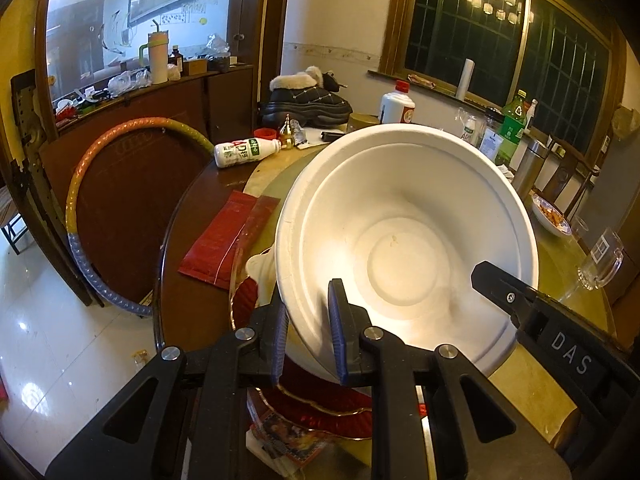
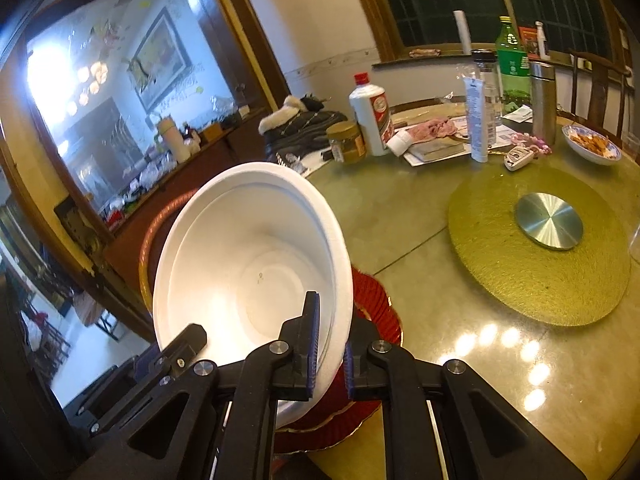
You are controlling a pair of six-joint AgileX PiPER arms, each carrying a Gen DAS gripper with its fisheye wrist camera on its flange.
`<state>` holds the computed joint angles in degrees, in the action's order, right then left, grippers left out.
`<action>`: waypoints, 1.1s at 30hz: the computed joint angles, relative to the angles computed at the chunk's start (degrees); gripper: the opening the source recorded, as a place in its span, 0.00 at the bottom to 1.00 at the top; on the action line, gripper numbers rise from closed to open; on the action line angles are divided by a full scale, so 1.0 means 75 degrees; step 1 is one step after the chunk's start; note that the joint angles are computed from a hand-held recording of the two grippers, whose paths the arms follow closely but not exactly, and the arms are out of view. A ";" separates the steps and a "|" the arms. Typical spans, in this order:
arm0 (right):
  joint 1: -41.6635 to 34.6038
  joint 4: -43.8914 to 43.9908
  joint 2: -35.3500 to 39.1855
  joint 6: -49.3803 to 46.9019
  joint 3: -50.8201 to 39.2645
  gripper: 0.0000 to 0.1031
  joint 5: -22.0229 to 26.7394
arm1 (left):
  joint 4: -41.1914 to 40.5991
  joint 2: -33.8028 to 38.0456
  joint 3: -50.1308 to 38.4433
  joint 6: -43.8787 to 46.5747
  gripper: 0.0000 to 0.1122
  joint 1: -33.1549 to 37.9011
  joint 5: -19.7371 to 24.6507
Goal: Organize plates and bowls
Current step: 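Carry the white bowl with both tools over the red plate stack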
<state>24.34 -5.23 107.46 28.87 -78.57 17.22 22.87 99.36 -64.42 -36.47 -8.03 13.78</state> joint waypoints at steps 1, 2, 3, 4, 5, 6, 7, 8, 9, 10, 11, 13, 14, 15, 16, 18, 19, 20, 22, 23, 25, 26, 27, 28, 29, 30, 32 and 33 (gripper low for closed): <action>0.0036 0.0014 0.0058 -0.0062 -0.0157 0.10 0.0198 | -0.0218 0.0006 -0.0029 0.0253 0.15 0.0040 0.0053; 0.0044 0.0141 0.0116 -0.0216 -0.0294 0.10 0.0361 | -0.0485 0.0026 -0.0079 0.0558 0.15 0.0089 0.0100; 0.0018 0.0406 0.0178 -0.0480 -0.0433 0.10 0.0524 | -0.0958 0.0046 -0.0141 0.1056 0.15 0.0161 0.0168; -0.0028 0.0764 0.0257 -0.0807 -0.0592 0.10 0.0703 | -0.1310 0.0047 -0.0175 0.1421 0.15 0.0205 0.0233; -0.0070 0.1065 0.0345 -0.1091 -0.0769 0.10 0.0905 | -0.1744 0.0072 -0.0251 0.1877 0.15 0.0268 0.0329; -0.0091 0.1214 0.0407 -0.1236 -0.0887 0.10 0.1025 | -0.1990 0.0083 -0.0300 0.2133 0.15 0.0309 0.0400; -0.0104 0.1351 0.0455 -0.1366 -0.0988 0.10 0.1121 | -0.2211 0.0099 -0.0364 0.2383 0.15 0.0356 0.0485; -0.0099 0.1387 0.0495 -0.1418 -0.1084 0.10 0.1220 | -0.2358 0.0111 -0.0409 0.2545 0.15 0.0391 0.0540; -0.0090 0.1368 0.0518 -0.1421 -0.1147 0.10 0.1282 | -0.2445 0.0124 -0.0458 0.2637 0.15 0.0424 0.0583; -0.0066 0.1321 0.0552 -0.1414 -0.1230 0.11 0.1346 | -0.2488 0.0142 -0.0502 0.2708 0.15 0.0446 0.0633; -0.0046 0.1272 0.0601 -0.1392 -0.1329 0.11 0.1415 | -0.2615 0.0163 -0.0551 0.2845 0.15 0.0470 0.0705; -0.0041 0.1304 0.0737 -0.1428 -0.1566 0.11 0.1623 | -0.2909 0.0221 -0.0649 0.3136 0.15 0.0542 0.0848; -0.0067 0.1433 0.0806 -0.1547 -0.1686 0.11 0.1748 | -0.3006 0.0243 -0.0678 0.3239 0.15 0.0568 0.0904; -0.0098 0.1582 0.0882 -0.1684 -0.1800 0.11 0.1877 | -0.3109 0.0250 -0.0674 0.3342 0.15 0.0598 0.0913; -0.0125 0.1719 0.0941 -0.1803 -0.1872 0.11 0.1955 | -0.3117 0.0255 -0.0668 0.3348 0.15 0.0610 0.0907; -0.0158 0.1880 0.1038 -0.1964 -0.1981 0.11 0.2051 | -0.3027 0.0298 -0.0706 0.3285 0.15 0.0614 0.0936; -0.0164 0.1904 0.1083 -0.1985 -0.2031 0.11 0.2085 | -0.3017 0.0342 -0.0739 0.3288 0.15 0.0619 0.0970; -0.0161 0.1893 0.1125 -0.1963 -0.2082 0.11 0.2115 | -0.2983 0.0375 -0.0754 0.3259 0.15 0.0615 0.0984; -0.0157 0.1871 0.1222 -0.1943 -0.2202 0.11 0.2198 | -0.3028 0.0480 -0.0849 0.3314 0.15 0.0650 0.1083; -0.0160 0.1880 0.1271 -0.1957 -0.2263 0.11 0.2256 | -0.3051 0.0519 -0.0892 0.3326 0.15 0.0659 0.1125; -0.0172 0.1932 0.1392 -0.2000 -0.2433 0.11 0.2413 | -0.3065 0.0582 -0.0930 0.3313 0.15 0.0687 0.1182; -0.0170 0.1939 0.1449 -0.2021 -0.2514 0.12 0.2489 | -0.3066 0.0599 -0.0941 0.3306 0.15 0.0690 0.1184; -0.0144 0.1869 0.1480 -0.1980 -0.2558 0.12 0.2508 | -0.3029 0.0622 -0.0948 0.3276 0.15 0.0685 0.1181; -0.0120 0.1783 0.1498 -0.1929 -0.2578 0.12 0.2510 | -0.2991 0.0659 -0.0973 0.3232 0.15 0.0676 0.1211; -0.0102 0.1710 0.1521 -0.1886 -0.2608 0.13 0.2529 | -0.2982 0.0682 -0.0986 0.3208 0.15 0.0678 0.1218; -0.0090 0.1673 0.1556 -0.1863 -0.2653 0.13 0.2565 | -0.2925 0.0708 -0.0994 0.3152 0.15 0.0674 0.1215; -0.0087 0.1688 0.1587 -0.1877 -0.2672 0.13 0.2581 | -0.2972 0.0756 -0.1042 0.3194 0.15 0.0694 0.1253; -0.0101 0.1730 0.1618 -0.1906 -0.2705 0.13 0.2604 | -0.2967 0.0772 -0.1050 0.3182 0.15 0.0701 0.1260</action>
